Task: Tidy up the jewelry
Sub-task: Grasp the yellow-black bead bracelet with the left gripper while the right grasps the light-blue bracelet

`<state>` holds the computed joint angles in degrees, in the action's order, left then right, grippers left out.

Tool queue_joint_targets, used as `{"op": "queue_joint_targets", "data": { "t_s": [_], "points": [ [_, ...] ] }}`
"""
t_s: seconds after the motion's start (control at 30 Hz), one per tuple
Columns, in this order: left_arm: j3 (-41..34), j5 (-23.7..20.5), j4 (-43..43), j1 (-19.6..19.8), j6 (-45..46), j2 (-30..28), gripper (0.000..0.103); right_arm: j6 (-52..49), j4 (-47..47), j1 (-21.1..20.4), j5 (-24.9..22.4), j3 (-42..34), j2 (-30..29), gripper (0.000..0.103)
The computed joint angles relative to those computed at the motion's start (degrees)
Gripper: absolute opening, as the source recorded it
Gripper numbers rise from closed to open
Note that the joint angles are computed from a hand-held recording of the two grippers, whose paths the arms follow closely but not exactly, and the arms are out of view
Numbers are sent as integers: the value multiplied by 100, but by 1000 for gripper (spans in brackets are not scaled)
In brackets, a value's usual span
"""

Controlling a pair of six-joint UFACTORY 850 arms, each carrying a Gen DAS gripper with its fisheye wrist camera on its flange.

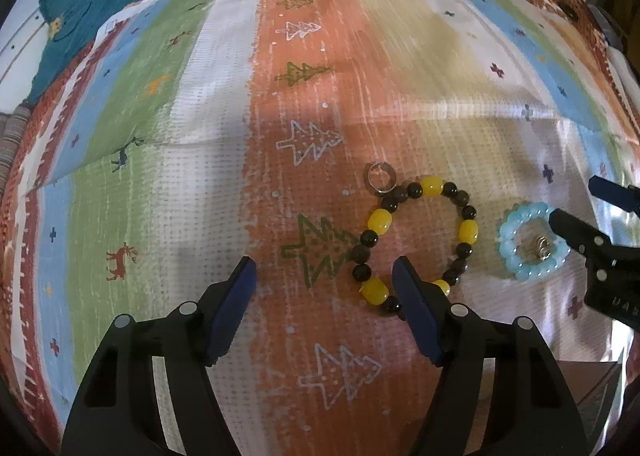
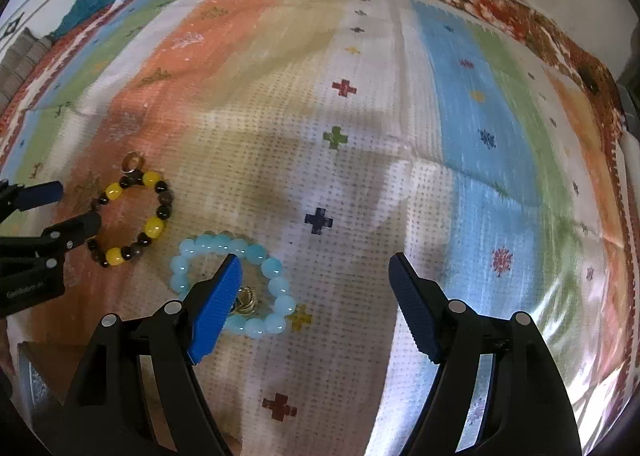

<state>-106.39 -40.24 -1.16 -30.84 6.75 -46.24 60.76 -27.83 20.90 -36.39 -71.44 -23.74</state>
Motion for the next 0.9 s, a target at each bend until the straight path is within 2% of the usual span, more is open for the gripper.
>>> {"op": "queue_joint_targets", "data": {
  "t_s": [0.13,0.23,0.3,0.33,0.4,0.53,0.57,0.73,0.9],
  "points": [
    [32,23,128,-16,-39,-7,68,-130,74,-29,-47,-27,-80,76],
    [34,56,225,-50,-41,-8,63,-179,106,-45,-37,-42,-123,75],
    [55,101,226,-63,17,-1,51,-219,108,-42,-17,-54,-144,71],
    [97,156,299,-85,24,19,36,-232,119,-31,8,-58,-146,65],
    [143,231,622,-137,-207,34,15,-277,150,-23,48,-60,-144,55],
    [126,188,647,-140,-272,11,14,-475,357,-45,223,-1,-90,16],
    [108,164,580,-126,-230,4,13,-482,379,-41,235,14,-76,12],
    [32,55,252,-74,-24,2,12,-112,74,18,280,70,-3,12],
    [141,188,-76,-62,199,183,12,391,-501,126,223,67,145,12]
  ]
}}
